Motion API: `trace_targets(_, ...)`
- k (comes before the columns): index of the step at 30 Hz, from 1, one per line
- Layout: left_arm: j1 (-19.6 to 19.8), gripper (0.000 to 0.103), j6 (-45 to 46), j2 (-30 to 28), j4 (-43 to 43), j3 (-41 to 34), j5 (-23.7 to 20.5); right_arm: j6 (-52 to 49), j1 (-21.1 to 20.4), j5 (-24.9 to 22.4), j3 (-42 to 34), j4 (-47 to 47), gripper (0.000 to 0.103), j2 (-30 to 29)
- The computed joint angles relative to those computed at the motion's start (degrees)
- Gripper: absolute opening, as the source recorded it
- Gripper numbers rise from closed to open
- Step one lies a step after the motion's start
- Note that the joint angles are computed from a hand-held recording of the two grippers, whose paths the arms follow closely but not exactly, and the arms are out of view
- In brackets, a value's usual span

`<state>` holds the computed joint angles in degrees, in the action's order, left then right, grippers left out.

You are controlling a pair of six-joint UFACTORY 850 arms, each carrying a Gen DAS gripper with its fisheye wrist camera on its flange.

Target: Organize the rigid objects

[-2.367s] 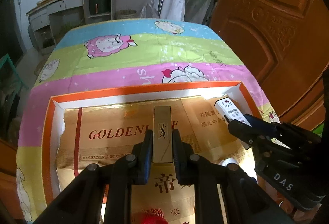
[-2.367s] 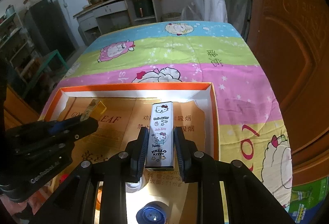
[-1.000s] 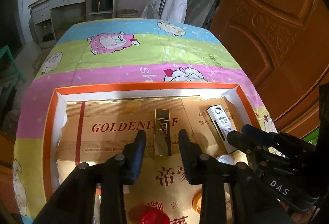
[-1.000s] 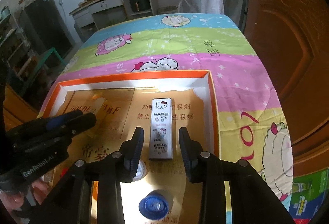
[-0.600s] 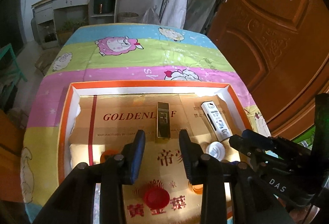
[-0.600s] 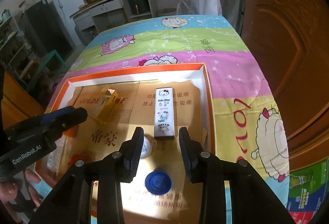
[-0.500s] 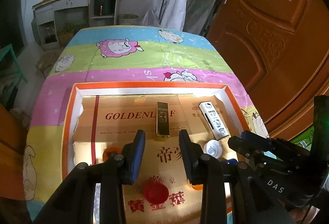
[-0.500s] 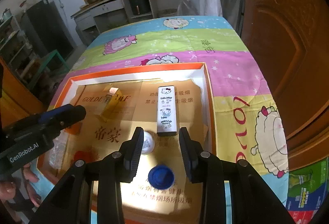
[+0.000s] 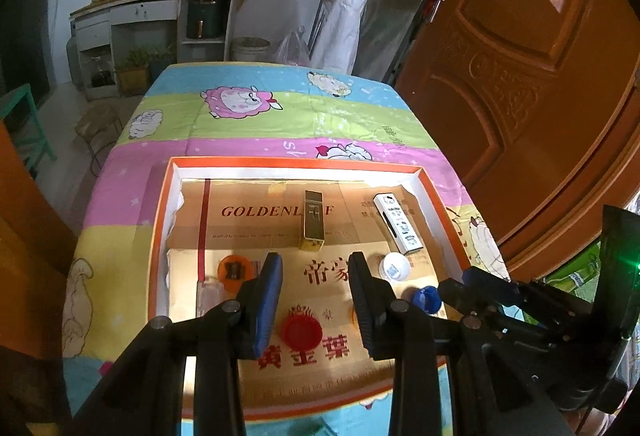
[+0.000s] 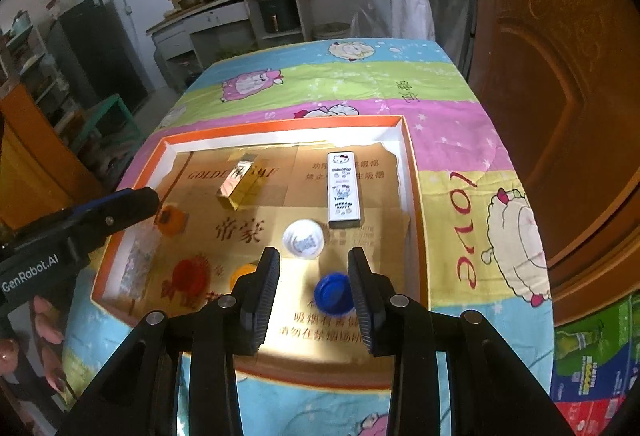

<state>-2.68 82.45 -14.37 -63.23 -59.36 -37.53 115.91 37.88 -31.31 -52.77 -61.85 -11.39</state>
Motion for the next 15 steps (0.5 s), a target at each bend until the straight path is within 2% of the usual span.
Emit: trace_targets(15, 5.2, 0.034, 3.2, 5.3, -0.1, 4.9, -4.4, 1.7, 6.7, -5.1, 0.1, 2.0, 0.036, 1.6)
